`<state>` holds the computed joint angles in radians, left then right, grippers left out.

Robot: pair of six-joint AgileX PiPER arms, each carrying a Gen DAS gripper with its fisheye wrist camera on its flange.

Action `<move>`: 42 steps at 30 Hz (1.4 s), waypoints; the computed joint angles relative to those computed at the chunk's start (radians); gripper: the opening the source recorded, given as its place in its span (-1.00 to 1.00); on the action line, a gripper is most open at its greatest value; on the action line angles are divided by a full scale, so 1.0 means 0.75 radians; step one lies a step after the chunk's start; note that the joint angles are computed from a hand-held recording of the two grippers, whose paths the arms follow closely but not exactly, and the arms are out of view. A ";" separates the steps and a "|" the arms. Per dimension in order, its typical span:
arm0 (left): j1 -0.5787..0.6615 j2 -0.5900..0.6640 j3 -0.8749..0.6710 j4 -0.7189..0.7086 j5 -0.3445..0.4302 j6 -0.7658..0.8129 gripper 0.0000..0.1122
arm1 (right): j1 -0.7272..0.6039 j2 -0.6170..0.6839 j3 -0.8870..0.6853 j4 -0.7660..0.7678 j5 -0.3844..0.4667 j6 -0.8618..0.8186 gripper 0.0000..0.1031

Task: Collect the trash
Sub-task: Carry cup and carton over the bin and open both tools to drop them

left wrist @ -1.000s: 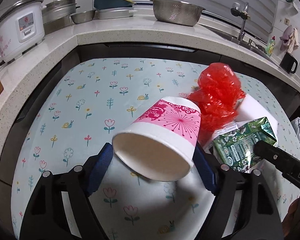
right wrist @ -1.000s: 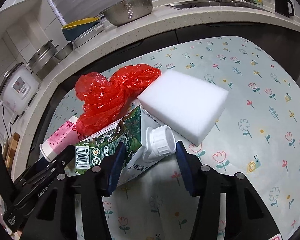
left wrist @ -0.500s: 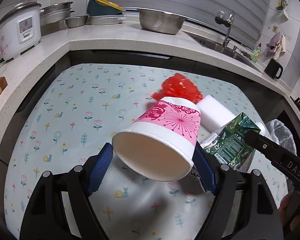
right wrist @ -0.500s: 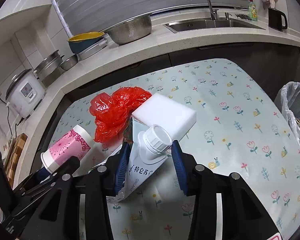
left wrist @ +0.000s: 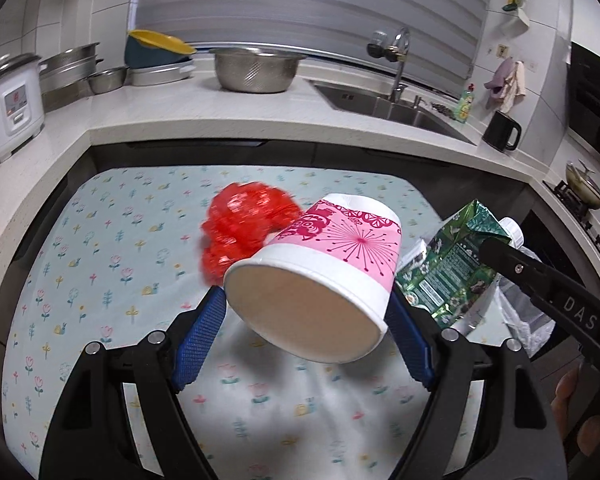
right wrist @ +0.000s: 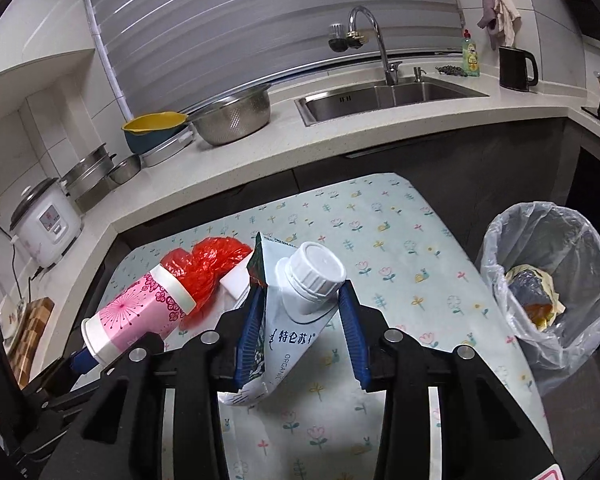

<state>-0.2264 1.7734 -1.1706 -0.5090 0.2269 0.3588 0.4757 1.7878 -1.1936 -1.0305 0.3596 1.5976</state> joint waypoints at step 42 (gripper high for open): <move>-0.783 0.858 -1.427 0.601 0.611 -0.635 0.37 | -1.160 -0.475 0.482 0.381 -0.367 -0.756 -0.29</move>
